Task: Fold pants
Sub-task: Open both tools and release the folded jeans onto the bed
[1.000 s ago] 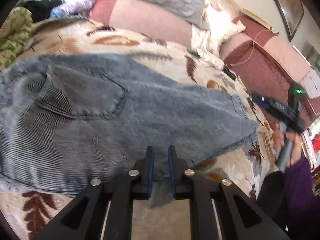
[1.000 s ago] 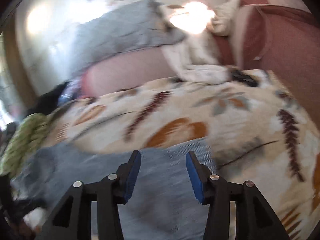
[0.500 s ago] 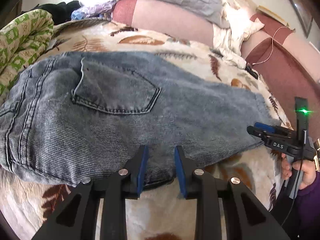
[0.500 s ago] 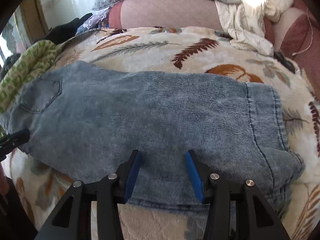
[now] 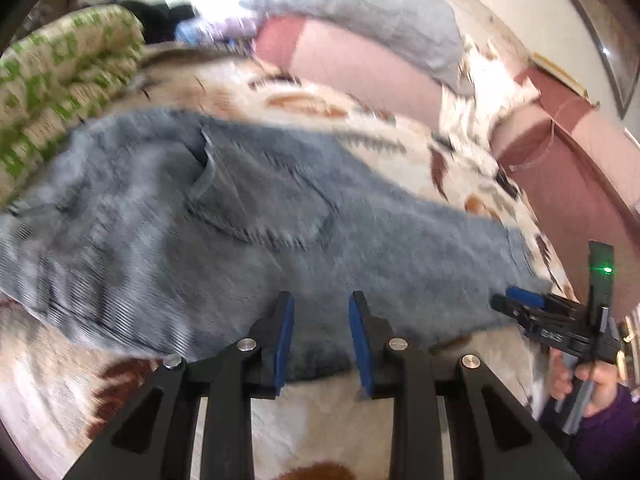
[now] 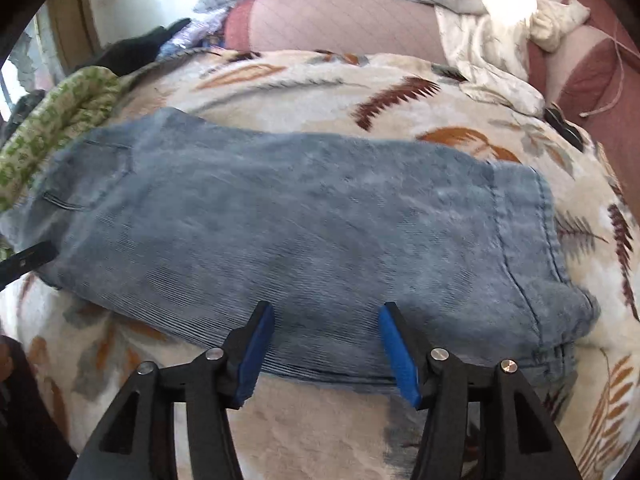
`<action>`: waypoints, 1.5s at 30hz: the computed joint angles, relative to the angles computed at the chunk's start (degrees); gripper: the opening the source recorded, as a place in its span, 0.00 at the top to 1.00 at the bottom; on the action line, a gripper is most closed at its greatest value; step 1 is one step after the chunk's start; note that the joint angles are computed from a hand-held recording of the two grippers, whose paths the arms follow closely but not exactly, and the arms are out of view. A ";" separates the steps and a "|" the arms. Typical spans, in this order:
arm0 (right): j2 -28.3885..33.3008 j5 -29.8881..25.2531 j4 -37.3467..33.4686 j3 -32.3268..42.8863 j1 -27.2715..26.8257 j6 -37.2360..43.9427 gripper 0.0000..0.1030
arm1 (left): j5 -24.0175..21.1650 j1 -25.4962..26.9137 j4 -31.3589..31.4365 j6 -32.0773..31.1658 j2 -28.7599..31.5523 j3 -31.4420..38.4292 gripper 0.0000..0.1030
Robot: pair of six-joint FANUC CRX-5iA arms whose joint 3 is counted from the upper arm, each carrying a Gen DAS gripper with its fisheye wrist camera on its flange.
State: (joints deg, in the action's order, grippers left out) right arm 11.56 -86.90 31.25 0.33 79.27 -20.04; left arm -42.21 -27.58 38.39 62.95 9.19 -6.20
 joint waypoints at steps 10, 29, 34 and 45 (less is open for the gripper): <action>8.63 7.33 8.27 13.30 -8.90 18.14 0.41 | 2.51 -0.68 -18.63 17.22 0.51 6.37 0.52; 29.91 12.45 -8.97 43.98 -24.14 36.81 0.55 | -4.64 -2.45 -27.97 23.14 4.90 14.03 0.52; 30.13 10.67 -7.96 45.45 -23.57 37.58 0.55 | -3.21 -2.00 -26.64 22.68 4.25 12.77 0.51; 9.02 7.19 6.95 18.19 -13.02 18.95 0.54 | 4.59 -4.22 -32.68 24.94 0.23 9.34 0.43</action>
State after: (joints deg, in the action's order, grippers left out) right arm 20.58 -79.71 38.20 18.53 66.25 -1.08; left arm -37.62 -31.80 5.71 87.89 9.42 3.14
